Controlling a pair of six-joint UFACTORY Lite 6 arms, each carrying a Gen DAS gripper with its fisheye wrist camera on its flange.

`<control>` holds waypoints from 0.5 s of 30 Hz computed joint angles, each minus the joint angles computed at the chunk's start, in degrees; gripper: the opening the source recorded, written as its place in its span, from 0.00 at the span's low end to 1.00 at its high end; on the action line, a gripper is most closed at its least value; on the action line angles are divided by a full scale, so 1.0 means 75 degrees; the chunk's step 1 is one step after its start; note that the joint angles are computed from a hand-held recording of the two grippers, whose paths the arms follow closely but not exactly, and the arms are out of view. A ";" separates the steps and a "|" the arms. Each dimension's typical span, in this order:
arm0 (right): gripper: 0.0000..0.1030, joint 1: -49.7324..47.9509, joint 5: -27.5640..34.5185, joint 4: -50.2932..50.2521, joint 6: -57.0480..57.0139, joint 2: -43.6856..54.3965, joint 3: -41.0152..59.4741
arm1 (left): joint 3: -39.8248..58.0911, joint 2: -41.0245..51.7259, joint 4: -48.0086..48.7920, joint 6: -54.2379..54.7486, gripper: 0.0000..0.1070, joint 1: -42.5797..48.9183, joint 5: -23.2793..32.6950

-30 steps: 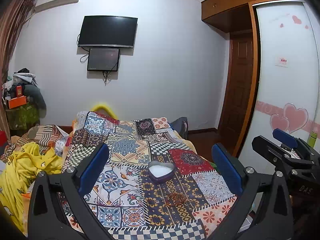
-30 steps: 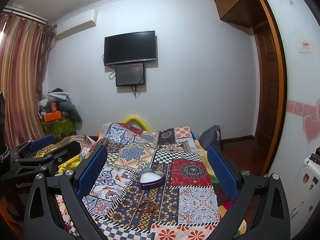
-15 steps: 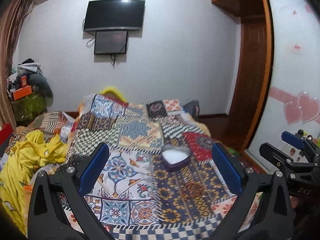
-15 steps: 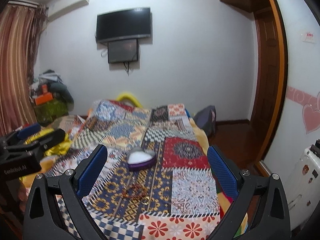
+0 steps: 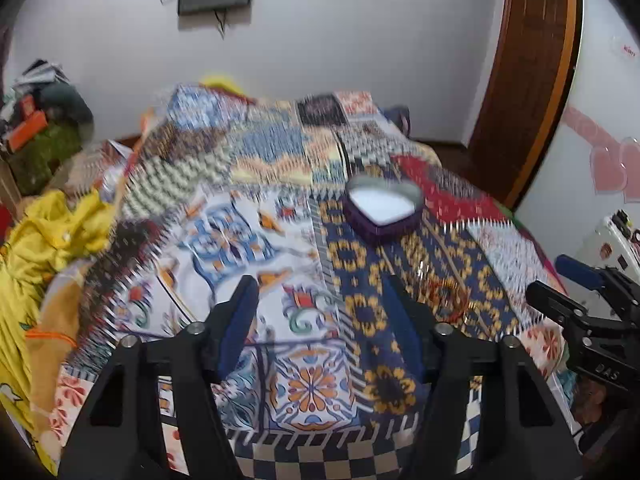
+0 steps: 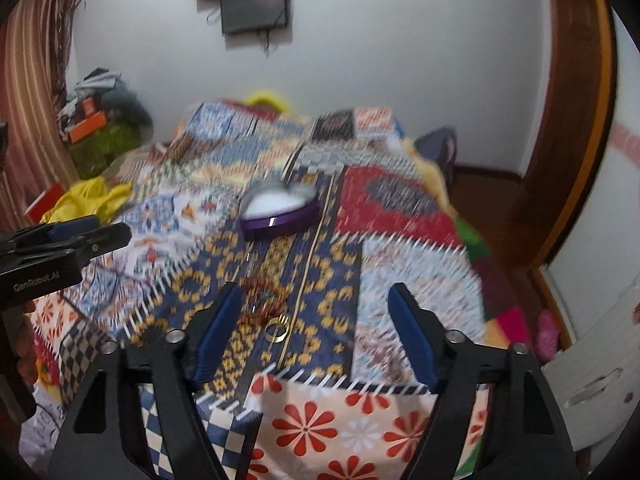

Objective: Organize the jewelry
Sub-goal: 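Move the right gripper down to the jewelry pile beside the heart tin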

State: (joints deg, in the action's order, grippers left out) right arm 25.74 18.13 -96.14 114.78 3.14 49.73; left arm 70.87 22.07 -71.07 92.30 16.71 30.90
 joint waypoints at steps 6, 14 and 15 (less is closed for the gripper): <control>0.49 -0.0433 -0.0996 -0.1226 0.1060 0.0942 0.0301 | 0.0653 0.0800 0.1290 -0.1094 0.39 -0.0169 0.0510; 0.34 -0.0613 -0.1544 -0.3107 0.2540 0.1842 0.0862 | 0.1187 0.1369 0.1672 -0.1332 0.27 -0.0542 0.0839; 0.33 -0.0627 -0.1583 -0.3129 0.2517 0.1955 0.0947 | 0.1314 0.1488 0.1805 -0.1456 0.25 -0.0582 0.0860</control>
